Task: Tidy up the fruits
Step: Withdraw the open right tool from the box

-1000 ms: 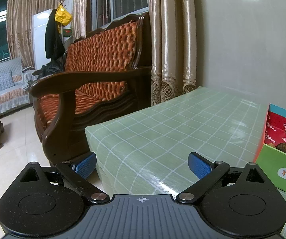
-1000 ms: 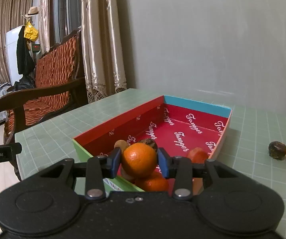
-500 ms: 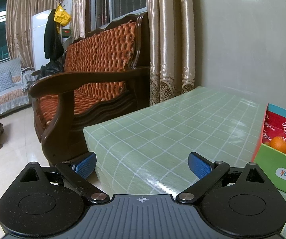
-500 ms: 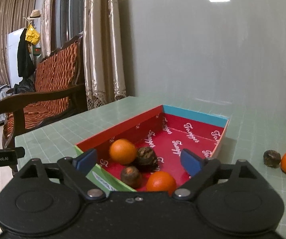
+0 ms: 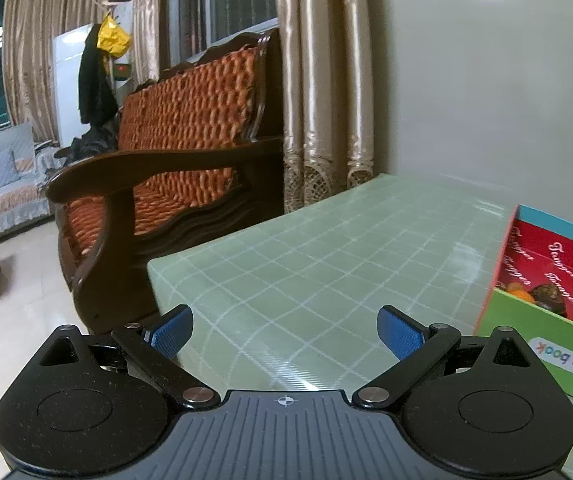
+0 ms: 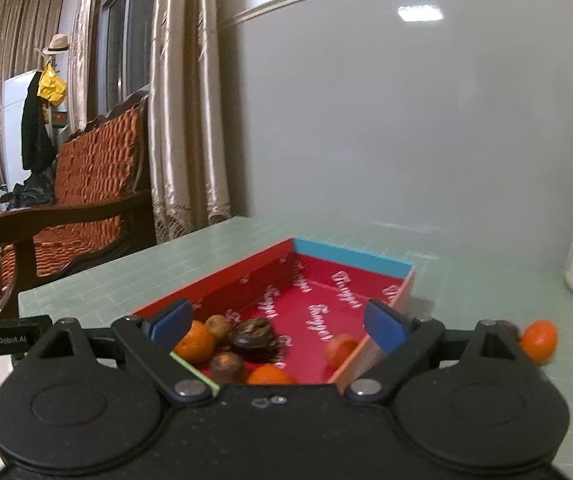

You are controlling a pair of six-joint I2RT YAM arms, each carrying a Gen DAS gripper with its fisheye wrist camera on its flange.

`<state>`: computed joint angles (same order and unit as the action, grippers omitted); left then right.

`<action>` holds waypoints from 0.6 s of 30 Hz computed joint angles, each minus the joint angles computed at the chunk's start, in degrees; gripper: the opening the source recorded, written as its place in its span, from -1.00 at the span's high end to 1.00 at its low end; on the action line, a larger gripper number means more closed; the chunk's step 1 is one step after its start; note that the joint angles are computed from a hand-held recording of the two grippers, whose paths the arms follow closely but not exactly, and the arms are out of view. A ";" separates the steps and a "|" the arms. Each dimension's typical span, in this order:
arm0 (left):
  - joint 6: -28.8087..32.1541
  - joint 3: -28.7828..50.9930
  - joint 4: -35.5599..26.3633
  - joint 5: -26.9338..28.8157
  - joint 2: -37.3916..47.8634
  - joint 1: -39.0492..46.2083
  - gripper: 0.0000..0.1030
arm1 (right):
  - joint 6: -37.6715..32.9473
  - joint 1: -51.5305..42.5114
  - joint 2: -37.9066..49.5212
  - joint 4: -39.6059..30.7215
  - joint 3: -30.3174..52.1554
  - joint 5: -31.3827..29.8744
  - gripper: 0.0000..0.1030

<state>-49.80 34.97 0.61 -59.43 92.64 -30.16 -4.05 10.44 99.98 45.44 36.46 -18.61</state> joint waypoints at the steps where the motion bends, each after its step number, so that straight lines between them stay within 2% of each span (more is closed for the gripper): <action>1: 0.03 0.62 -0.17 -0.38 0.51 -0.54 -0.90 | -0.04 -0.55 -0.39 0.13 -0.25 -0.10 -0.81; 2: 0.07 1.36 -0.46 -0.75 1.08 -1.08 -0.90 | -0.13 -1.26 -0.67 0.19 -0.39 -0.41 -0.85; 3: 0.19 2.15 -0.67 -1.22 1.78 -1.72 -0.90 | -0.17 -1.97 -0.90 0.66 -0.77 -0.59 -1.00; 9: 1.53 7.15 -1.36 -1.67 5.77 -4.47 -0.90 | -1.92 -6.17 -0.72 5.01 -3.16 -0.20 -0.99; 18: 7.97 14.34 2.88 -1.83 11.77 -8.99 -0.90 | -0.34 -13.90 0.59 3.38 -2.44 -2.03 -0.99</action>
